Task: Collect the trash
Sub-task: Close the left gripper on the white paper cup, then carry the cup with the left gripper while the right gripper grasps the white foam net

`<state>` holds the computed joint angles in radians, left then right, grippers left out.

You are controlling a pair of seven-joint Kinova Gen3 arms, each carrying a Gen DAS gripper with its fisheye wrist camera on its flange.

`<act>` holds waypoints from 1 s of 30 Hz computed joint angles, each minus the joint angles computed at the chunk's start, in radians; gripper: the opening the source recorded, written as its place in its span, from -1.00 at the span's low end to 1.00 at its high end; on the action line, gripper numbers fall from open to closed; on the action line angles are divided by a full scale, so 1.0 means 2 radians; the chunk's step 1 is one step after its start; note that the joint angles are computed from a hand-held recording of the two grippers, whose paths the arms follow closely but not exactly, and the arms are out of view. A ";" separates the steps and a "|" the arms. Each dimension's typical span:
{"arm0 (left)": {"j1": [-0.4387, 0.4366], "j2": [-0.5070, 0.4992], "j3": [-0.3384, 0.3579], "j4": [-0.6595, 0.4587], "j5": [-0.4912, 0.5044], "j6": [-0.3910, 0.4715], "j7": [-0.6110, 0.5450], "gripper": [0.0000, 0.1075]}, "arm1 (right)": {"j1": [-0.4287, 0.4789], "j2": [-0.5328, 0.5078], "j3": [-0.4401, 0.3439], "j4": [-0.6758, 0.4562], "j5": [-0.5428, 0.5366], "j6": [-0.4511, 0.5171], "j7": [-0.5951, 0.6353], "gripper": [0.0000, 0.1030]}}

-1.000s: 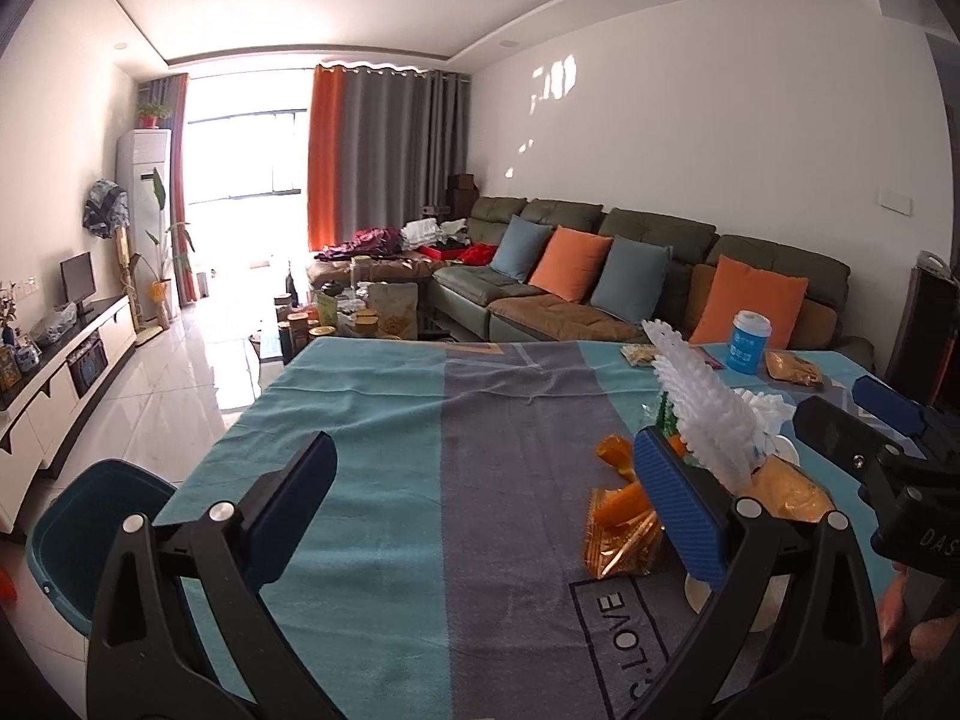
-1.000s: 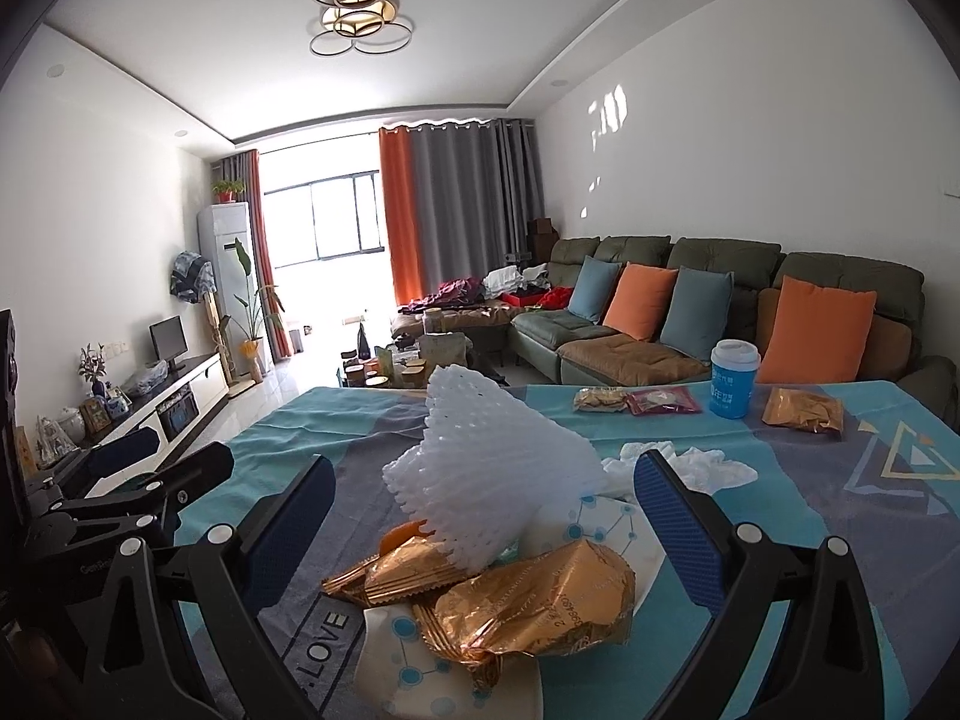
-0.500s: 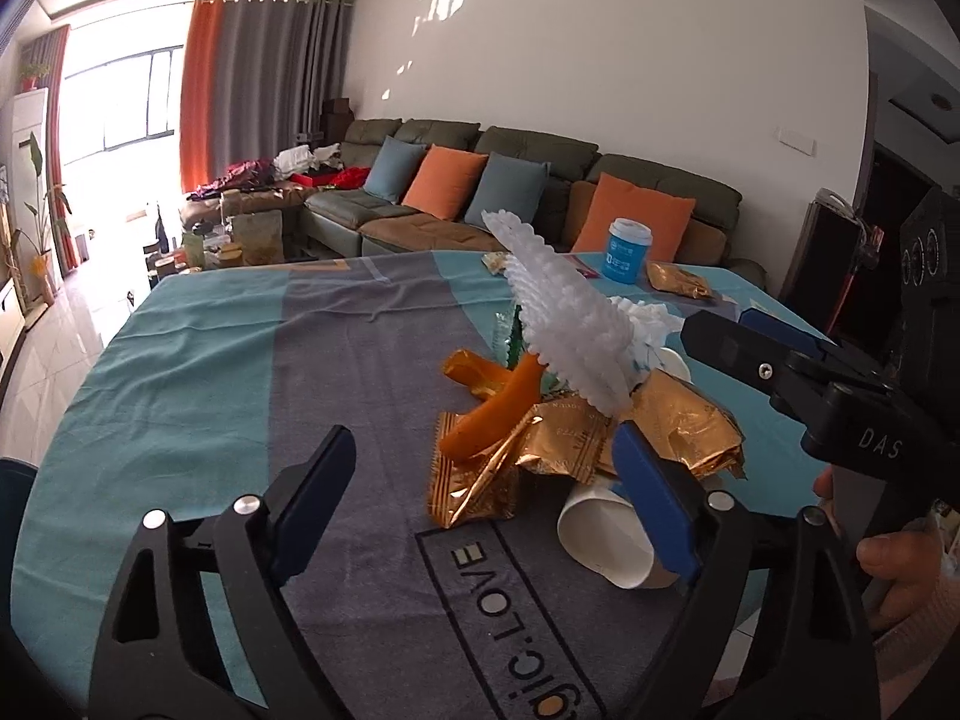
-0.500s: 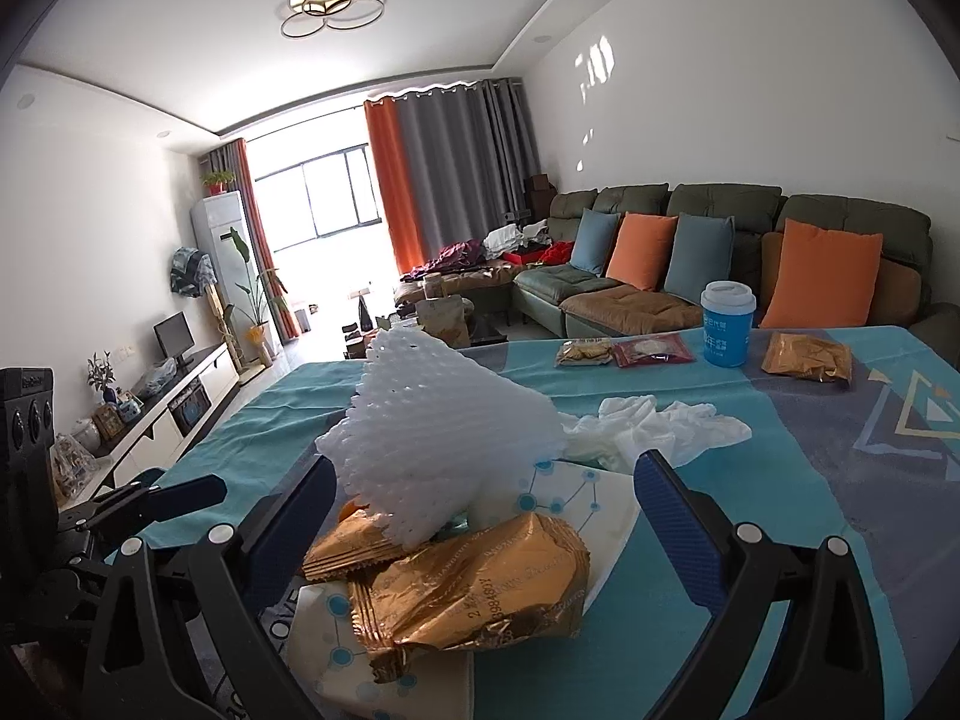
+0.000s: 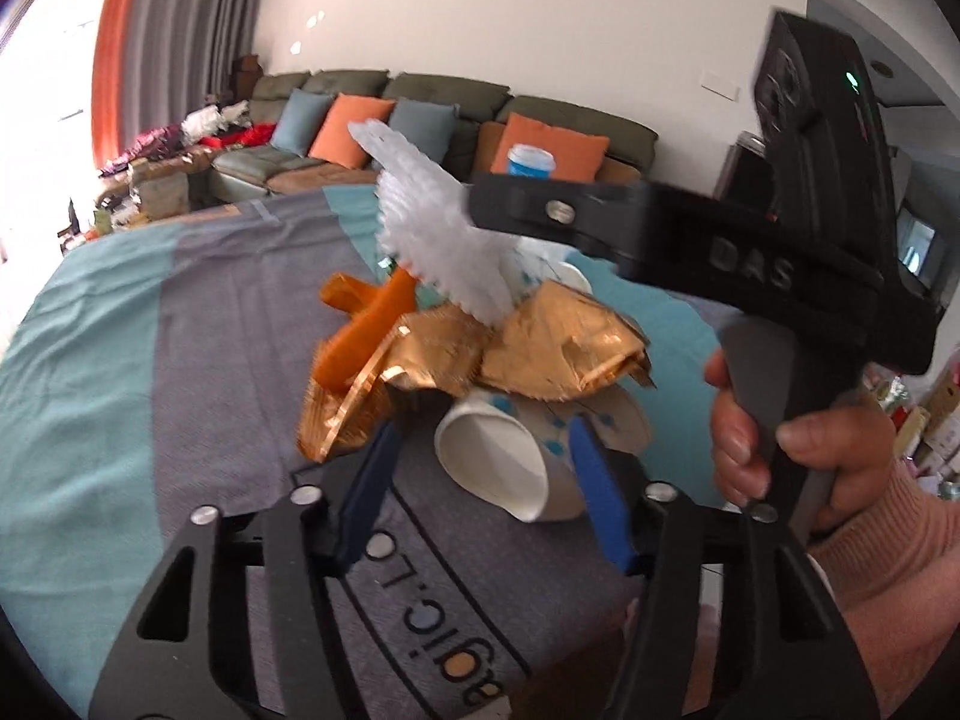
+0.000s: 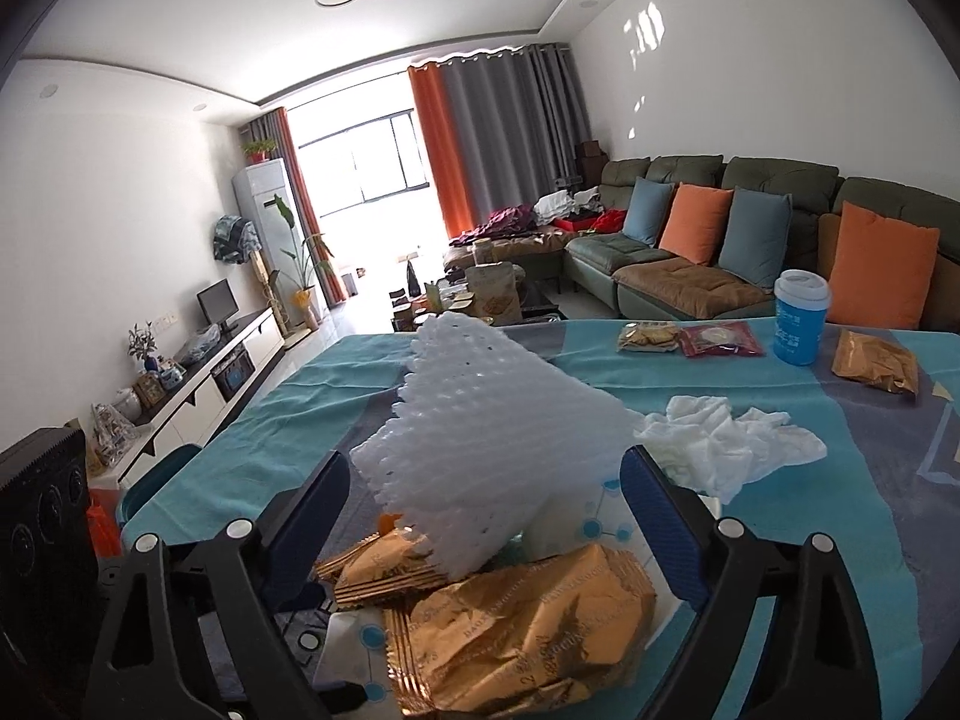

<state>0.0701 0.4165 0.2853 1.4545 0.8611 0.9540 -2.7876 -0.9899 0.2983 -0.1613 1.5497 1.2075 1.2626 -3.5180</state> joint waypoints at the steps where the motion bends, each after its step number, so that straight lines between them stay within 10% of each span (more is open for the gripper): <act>1: -0.001 0.005 0.001 -0.006 -0.002 0.011 0.004 -0.08 | 0.005 0.004 0.000 -0.007 -0.004 -0.006 0.015 0.70; 6: -0.006 0.027 0.005 -0.029 -0.002 0.058 0.011 -0.40 | 0.018 0.019 0.009 -0.037 -0.040 -0.028 0.075 0.58; 17: -0.010 0.050 0.005 -0.051 0.003 0.104 0.031 -0.70 | 0.027 -0.008 0.011 -0.007 -0.049 -0.072 0.063 -0.88; 30: -0.050 0.032 -0.002 -0.043 0.048 0.119 0.004 -0.71 | 0.023 -0.028 -0.008 0.013 -0.001 -0.050 0.018 -0.92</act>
